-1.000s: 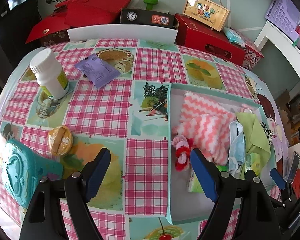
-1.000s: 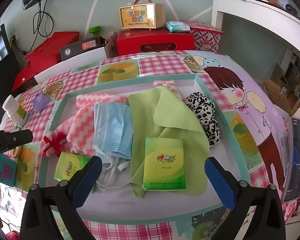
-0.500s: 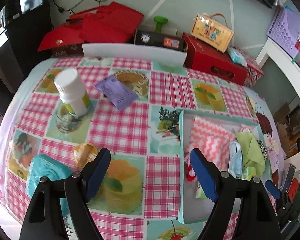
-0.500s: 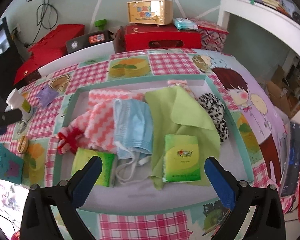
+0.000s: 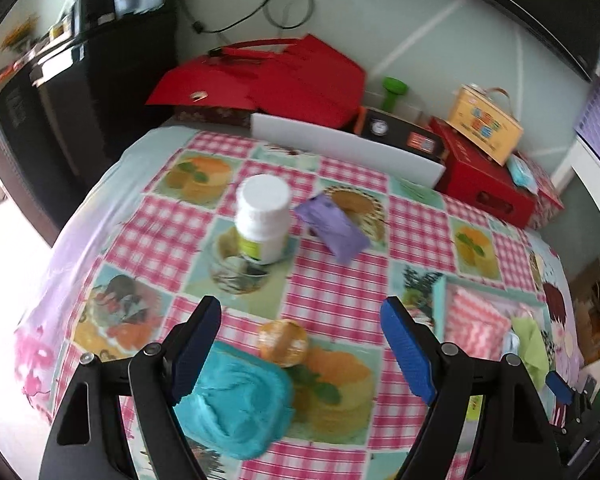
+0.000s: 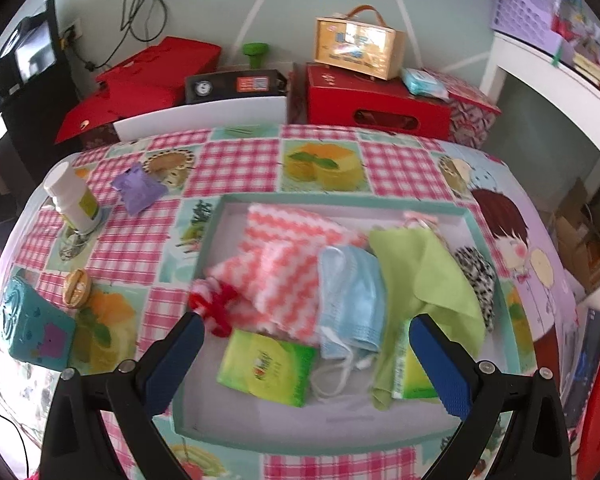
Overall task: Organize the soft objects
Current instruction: 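Move both tools back toward the golden cookie and purple packet, then grasp the round golden cookie with the left tool while the right tool grasps the purple packet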
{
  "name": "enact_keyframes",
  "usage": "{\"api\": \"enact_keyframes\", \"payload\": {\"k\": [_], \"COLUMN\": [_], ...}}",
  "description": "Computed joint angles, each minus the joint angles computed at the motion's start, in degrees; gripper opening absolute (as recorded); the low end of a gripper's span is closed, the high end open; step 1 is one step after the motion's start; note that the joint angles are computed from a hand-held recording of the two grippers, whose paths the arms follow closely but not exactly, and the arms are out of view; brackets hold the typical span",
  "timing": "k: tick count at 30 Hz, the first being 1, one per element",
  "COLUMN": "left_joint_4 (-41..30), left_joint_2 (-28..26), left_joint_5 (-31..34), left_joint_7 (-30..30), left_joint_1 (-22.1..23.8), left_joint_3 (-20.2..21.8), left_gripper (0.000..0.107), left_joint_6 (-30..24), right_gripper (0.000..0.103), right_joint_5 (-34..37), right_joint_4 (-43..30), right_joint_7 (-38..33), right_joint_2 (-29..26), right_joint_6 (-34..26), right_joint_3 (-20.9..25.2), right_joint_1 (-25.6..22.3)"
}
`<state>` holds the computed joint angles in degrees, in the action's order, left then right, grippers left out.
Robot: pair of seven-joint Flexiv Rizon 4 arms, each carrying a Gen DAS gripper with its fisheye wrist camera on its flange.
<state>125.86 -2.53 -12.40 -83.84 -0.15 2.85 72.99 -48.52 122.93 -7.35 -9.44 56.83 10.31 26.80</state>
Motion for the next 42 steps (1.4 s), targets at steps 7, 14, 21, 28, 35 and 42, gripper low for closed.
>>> {"api": "enact_keyframes", "payload": {"k": [7, 14, 21, 28, 35, 42], "left_joint_4": [-1.17, -3.47, -11.75, -20.90, -27.12, -31.63], "left_joint_2": [-1.22, -3.22, -8.08, -13.51, -17.67, -20.94], "left_joint_5": [-0.02, -5.27, -5.48, -0.53, 6.33, 13.43], "left_joint_7": [-1.42, 3.42, 11.57, 12.79, 12.19, 9.52], "left_joint_1": [1.89, 3.33, 5.23, 5.08, 2.42, -0.62], "left_joint_3": [1.04, 0.10, -0.21, -0.30, -0.42, 0.09], "left_gripper": [0.082, 0.082, 0.082, 0.082, 0.082, 0.082], "left_joint_6": [-1.56, -4.49, -19.83, -36.90, -47.29, -52.13], "right_gripper": [0.103, 0.103, 0.103, 0.103, 0.103, 0.103], "right_joint_5": [1.16, 1.97, 7.05, 20.11, 35.61, 39.30], "right_joint_4": [-4.17, -9.11, -15.80, -23.88, -36.37, -50.38], "right_joint_7": [-3.19, -6.86, -18.08, -30.61, -46.07, -57.31], "right_joint_2": [-3.49, -7.06, -13.15, -18.83, -25.50, -33.31], "right_joint_6": [0.27, 2.11, 4.58, 2.95, 0.95, -9.78], "right_joint_3": [-0.49, -1.84, -1.77, 0.16, 4.21, 3.04], "right_joint_1": [1.26, 2.49, 4.17, 2.76, -1.48, 1.19]}}
